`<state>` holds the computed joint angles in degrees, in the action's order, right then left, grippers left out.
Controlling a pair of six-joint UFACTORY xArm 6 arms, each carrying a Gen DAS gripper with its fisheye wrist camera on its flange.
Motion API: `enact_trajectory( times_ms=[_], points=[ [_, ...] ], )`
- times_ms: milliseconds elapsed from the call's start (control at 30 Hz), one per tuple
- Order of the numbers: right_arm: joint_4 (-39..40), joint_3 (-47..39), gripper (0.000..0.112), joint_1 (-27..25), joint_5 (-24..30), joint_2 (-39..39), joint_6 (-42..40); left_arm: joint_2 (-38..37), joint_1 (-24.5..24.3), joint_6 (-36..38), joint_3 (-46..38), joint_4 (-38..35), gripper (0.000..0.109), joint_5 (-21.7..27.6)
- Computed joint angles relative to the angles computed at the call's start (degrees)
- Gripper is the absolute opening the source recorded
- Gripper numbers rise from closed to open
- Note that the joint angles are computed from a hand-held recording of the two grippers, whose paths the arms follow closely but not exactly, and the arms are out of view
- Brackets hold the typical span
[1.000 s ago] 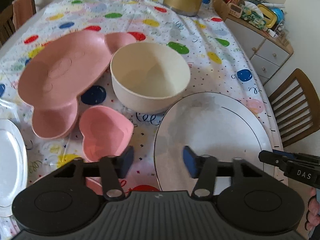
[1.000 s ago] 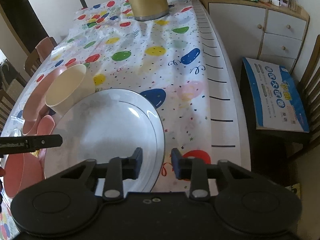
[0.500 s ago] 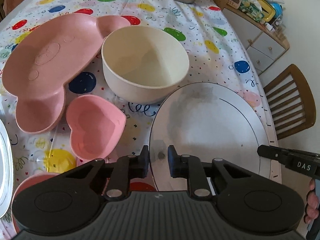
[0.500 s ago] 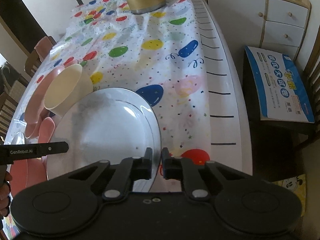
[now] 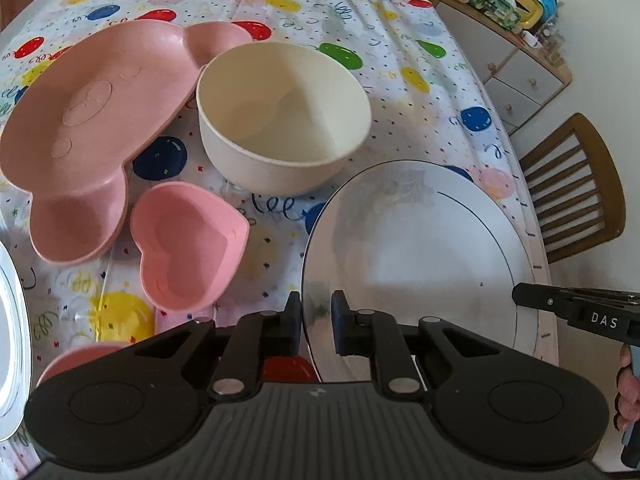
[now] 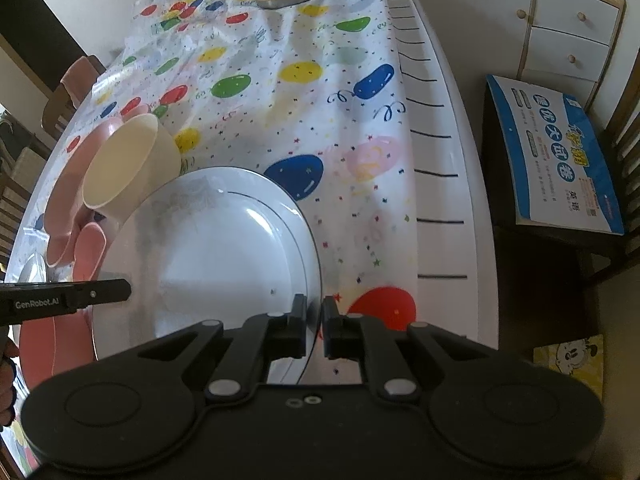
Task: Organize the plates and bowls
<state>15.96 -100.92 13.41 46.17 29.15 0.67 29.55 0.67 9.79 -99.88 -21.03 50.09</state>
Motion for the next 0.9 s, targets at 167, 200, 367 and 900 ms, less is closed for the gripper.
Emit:
enact_trajectory(
  times_ms=[167,200,367,900],
  points=[
    [0.07,4.63,0.007,-0.17,-0.21,-3.62,-0.06,-3.03,-0.26,2.15,3.74,-1.56,0.014,-0.17],
    [0.07,5.76,0.007,-0.20,-0.49,-4.49,-0.04,-3.66,-0.31,2.65,4.57,-1.90,0.014,-0.22],
    [0.09,12.33,0.007,-0.26,-1.92,-9.26,0.67,-7.17,-0.60,5.20,9.53,-3.83,0.014,-0.54],
    [1.19,37.61,0.007,1.98,-7.38,-28.64,6.06,-24.90,0.90,15.72,31.77,-10.00,0.014,0.25]
  ],
)
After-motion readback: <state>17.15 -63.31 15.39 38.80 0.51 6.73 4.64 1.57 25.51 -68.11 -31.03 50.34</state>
